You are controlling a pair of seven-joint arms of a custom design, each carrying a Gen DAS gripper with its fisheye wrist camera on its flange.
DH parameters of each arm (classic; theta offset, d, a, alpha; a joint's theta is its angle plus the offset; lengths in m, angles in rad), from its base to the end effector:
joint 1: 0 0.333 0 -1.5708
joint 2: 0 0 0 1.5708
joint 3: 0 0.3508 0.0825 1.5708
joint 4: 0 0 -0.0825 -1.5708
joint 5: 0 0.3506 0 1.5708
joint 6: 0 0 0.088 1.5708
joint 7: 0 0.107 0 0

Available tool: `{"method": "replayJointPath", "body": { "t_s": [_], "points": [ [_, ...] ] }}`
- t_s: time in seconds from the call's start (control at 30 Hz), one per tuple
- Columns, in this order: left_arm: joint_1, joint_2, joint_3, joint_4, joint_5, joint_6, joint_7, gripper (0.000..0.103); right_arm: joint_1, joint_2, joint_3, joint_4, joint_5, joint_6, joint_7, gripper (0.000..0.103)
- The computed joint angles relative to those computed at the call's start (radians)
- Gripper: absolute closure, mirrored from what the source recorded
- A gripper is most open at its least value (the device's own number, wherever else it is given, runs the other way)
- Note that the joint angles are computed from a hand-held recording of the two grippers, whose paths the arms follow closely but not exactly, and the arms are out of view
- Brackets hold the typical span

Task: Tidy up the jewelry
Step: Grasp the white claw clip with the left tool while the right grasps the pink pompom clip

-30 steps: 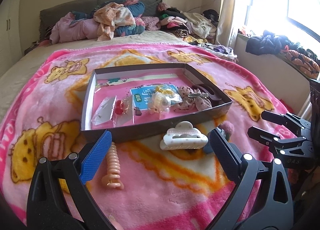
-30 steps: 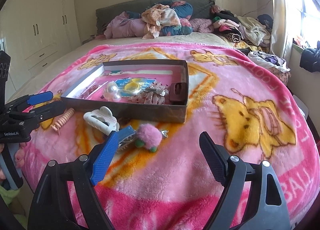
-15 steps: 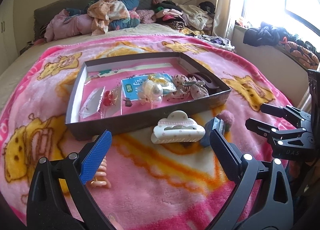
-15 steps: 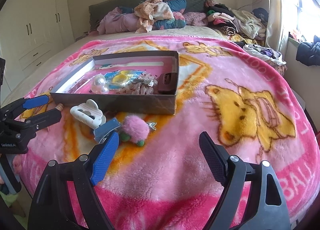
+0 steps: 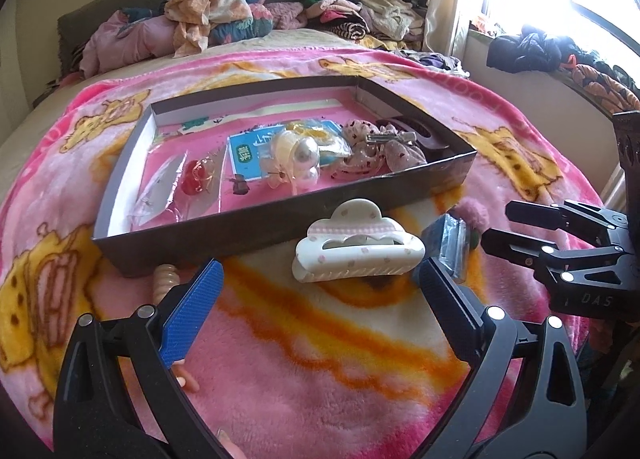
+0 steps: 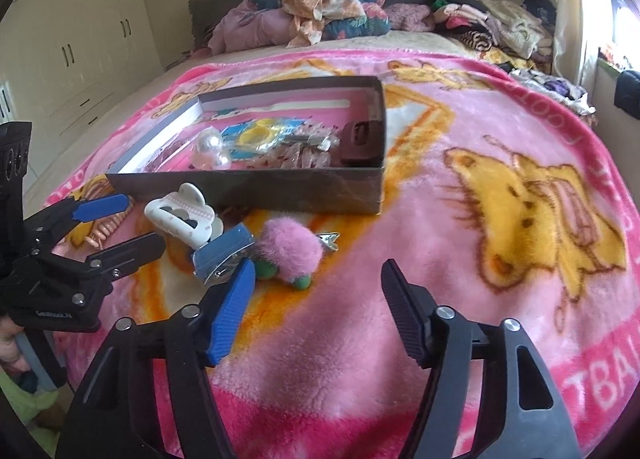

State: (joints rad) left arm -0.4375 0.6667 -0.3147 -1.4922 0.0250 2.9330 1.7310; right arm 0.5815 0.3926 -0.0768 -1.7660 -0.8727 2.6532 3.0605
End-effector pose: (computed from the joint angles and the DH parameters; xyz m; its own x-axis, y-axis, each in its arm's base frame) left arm 0.5945 -0.4653 0.4336 -0.7252 -0.6863 0.0556 -0.5015 0.4712 -0.7256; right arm 0.5733 0.3488 0.4392 -0.2260 -0.9641 -0.1391 -0.6954 0.2597 -0.6700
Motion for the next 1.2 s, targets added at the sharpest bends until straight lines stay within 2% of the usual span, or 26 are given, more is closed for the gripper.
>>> {"method": "replayJointPath", "body": {
  "t_s": [0.3, 0.37, 0.63, 0.67, 0.7, 0.8, 1.0, 1.2],
  "points": [
    [-0.008, 0.036, -0.005, 0.051, -0.003, -0.037, 0.011, 0.013, -0.017, 0.054, -0.001, 0.043, 0.096, 0.059, -0.081, 0.051],
    [-0.011, 0.045, -0.004, 0.064, -0.004, -0.048, 0.011, 0.013, -0.011, 0.063, -0.009, 0.049, 0.116, 0.069, -0.090, 0.054],
    [-0.005, 0.073, -0.024, 0.103, -0.029, -0.078, 0.027, 0.013, 0.016, 0.068, -0.056, 0.037, 0.132, 0.118, -0.080, 0.056],
    [-0.005, 0.075, -0.026, 0.105, -0.031, -0.080, 0.031, 0.013, 0.019, 0.066, -0.061, 0.033, 0.129, 0.124, -0.073, 0.060],
    [-0.005, 0.077, -0.028, 0.108, -0.034, -0.084, 0.034, 0.013, 0.018, 0.063, -0.064, 0.024, 0.127, 0.139, -0.069, 0.072],
    [-0.010, 0.083, -0.029, 0.120, -0.038, -0.093, 0.044, 0.015, 0.023, 0.056, -0.073, 0.010, 0.119, 0.150, -0.056, 0.074],
    [-0.015, 0.095, -0.036, 0.145, -0.049, -0.113, 0.063, 0.033, 0.044, 0.039, -0.099, -0.008, 0.062, 0.151, 0.003, 0.075],
    [-0.019, 0.095, -0.036, 0.151, -0.056, -0.126, 0.079, 0.034, 0.044, 0.009, -0.094, -0.032, -0.015, 0.126, 0.081, 0.075]
  ]
}}
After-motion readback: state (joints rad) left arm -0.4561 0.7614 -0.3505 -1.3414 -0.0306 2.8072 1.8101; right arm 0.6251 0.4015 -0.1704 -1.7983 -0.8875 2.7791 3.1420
